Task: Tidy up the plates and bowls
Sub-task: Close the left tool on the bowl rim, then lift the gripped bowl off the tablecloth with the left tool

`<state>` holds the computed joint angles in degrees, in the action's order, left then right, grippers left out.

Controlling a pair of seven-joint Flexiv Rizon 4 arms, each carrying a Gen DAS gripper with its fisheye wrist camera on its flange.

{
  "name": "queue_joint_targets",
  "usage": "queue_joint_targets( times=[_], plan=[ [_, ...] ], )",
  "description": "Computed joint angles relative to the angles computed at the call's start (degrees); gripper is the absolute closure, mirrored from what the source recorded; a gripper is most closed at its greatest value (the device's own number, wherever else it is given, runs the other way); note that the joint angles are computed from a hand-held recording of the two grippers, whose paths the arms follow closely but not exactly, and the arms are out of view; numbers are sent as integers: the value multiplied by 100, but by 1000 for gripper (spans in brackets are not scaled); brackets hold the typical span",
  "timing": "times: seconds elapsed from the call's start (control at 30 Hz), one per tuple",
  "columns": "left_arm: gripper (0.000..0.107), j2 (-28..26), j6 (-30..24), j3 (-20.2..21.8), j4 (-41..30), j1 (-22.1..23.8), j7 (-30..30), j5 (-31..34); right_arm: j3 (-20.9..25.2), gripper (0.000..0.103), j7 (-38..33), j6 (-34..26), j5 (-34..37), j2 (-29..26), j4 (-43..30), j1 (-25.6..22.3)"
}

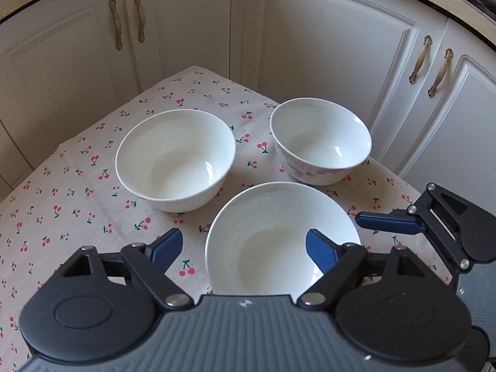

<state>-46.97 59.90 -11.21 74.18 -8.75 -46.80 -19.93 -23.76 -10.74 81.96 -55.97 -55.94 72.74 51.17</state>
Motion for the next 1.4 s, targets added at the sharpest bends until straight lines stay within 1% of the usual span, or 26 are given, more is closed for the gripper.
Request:
queue_joint_targets(
  times=[0.03,0.1,0.27,0.37,0.43,0.63,0.87,1.0,1.2,1.4],
  plan=[
    [25,-26,-39,-8,-38,2,18,3,45,10,-59,20,16,-22,-40,-34],
    [27,-54,-98,-18,-79,5,38,2,103,16,-157,26,64,-34,-65,-68],
    [27,-88,-236,-69,-126,40,114,-65,147,21,-327,75,224,-99,-147,-105],
    [28,-93,-307,-119,-128,70,208,-122,94,21,-364,88,308,-113,-147,-59],
    [33,-98,-395,-127,-148,77,254,-147,82,21,-400,85,365,-118,-148,-39],
    [34,-98,-431,-153,-134,101,300,-260,44,21,-488,83,504,-122,-141,3],
    [34,-18,-413,-96,-39,74,280,-244,146,21,-684,20,646,-104,-157,-14],
    [34,109,-327,-101,148,81,283,-253,154,21,-763,15,671,-40,-83,27],
    [33,413,-82,-204,591,127,356,-367,-48,21,-622,137,551,193,261,216],
    [33,802,236,-316,1189,159,508,-517,-332,21,-350,448,358,552,818,475]
  ],
)
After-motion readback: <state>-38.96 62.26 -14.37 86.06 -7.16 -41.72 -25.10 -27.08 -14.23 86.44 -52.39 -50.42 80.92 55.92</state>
